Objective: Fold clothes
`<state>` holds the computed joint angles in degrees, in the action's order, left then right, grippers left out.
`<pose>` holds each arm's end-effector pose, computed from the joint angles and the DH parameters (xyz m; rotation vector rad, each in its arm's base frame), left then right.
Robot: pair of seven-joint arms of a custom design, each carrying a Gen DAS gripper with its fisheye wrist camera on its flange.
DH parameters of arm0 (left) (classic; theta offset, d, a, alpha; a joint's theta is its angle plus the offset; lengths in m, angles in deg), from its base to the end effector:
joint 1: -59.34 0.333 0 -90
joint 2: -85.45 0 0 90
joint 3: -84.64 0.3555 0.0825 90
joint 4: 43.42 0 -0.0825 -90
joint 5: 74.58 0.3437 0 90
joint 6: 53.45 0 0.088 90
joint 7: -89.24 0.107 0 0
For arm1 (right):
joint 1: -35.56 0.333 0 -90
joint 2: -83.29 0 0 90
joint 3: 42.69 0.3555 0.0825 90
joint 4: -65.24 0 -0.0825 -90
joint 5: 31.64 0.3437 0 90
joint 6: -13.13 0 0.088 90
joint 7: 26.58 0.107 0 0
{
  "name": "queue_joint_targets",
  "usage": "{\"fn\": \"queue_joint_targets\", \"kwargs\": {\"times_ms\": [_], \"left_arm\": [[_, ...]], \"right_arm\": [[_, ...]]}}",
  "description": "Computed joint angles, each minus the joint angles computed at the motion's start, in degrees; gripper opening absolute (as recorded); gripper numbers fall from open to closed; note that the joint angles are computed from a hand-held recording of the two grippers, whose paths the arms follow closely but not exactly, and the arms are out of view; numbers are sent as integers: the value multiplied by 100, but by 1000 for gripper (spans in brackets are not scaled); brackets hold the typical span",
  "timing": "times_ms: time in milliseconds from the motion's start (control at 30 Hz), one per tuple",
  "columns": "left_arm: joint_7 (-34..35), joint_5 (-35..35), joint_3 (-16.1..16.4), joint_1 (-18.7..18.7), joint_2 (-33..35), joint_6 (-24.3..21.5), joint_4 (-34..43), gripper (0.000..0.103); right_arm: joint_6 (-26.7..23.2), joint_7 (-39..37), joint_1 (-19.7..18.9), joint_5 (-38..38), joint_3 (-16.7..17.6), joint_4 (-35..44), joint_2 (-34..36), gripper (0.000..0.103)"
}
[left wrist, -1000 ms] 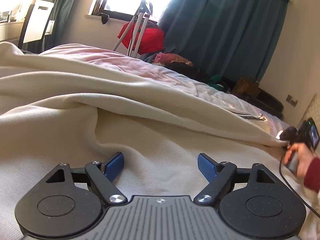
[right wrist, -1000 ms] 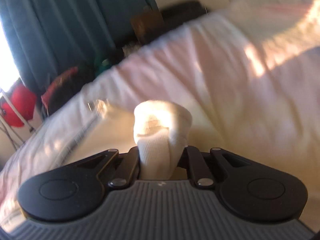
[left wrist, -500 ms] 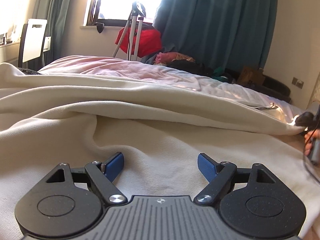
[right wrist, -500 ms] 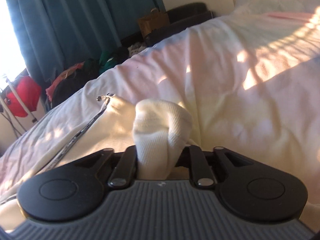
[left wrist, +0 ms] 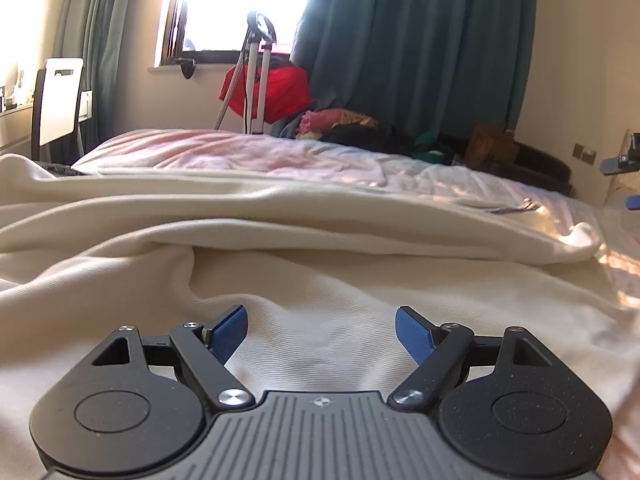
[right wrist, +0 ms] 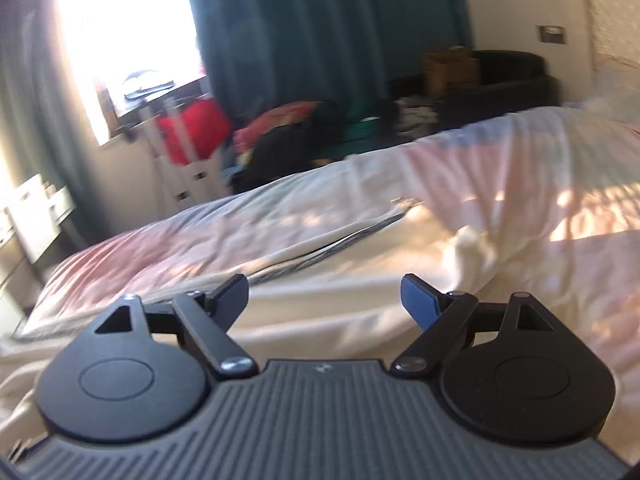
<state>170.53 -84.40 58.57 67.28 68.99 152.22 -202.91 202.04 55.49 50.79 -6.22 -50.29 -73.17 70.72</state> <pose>0.3726 -0.1134 0.4909 -1.5850 1.6224 -1.0776 0.4627 0.0113 0.5832 -1.3377 1.6727 -0.7259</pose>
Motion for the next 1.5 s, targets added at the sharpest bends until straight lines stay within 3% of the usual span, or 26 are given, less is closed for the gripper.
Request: {"fn": "queue_joint_targets", "kwargs": {"times_ms": [67, 133, 167, 233, 300, 400, 533, 667, 733, 800, 900, 1100, 1233, 1367, 1500], "left_arm": [[-7, -26, -48, 1, -234, -71, -86, 83], [-119, 18, -89, 28, -499, -231, -165, 83], [-197, 66, -101, 42, -637, -324, -203, 83], [-340, 126, -170, 126, -939, -549, -269, 83], [-519, 229, -42, 40, -1220, -804, -328, 83], [-687, 407, 77, 20, -1695, -1285, -387, 83], [-870, 635, 355, 74, -2389, -2159, -453, 84], [-1341, 620, 869, 257, -3162, -3408, -504, 85], [-1547, 638, 1197, 383, -3448, -3908, -470, 88], [-1782, 659, 1497, 535, -3671, -4339, -413, 88], [-2104, 691, 1984, 714, -3892, -4749, -344, 88], [-2565, 843, 2870, 848, -3534, -5266, 49, 88], [-3125, 1121, 3044, 1227, -3576, -5115, -154, 88], [-3565, 816, 3606, 985, -3736, -4836, -428, 88], [-3735, 596, 3911, 882, -3939, -4820, -584, 88]], "right_arm": [[-31, -64, -87, -91, 295, -283, -364, 85], [-73, -8, -529, -251, 841, -500, -619, 85], [-62, -15, -502, -285, 884, -622, -742, 85], [130, -94, 28, -284, 513, -914, -949, 85], [278, -161, 484, -369, 153, -1197, -1155, 85], [182, -354, 528, -546, 7, -1453, -1449, 85], [423, -209, 619, -439, -286, -1635, -1624, 85], [449, 154, 698, -295, -529, -1653, -1654, 85], [429, 196, 599, -330, -492, -1659, -1612, 85], [277, 213, 144, -337, -110, -1630, -1540, 85], [125, 214, -225, -360, 196, -1586, -1466, 85], [-310, 318, -1225, -437, 947, -1514, -1382, 85], [-623, 618, -2094, -677, 1587, -1452, -1353, 85], [-641, 1118, -2442, -732, 1693, -1481, -1371, 85], [-462, 1517, -2010, -314, 963, -1569, -1316, 85]]}}
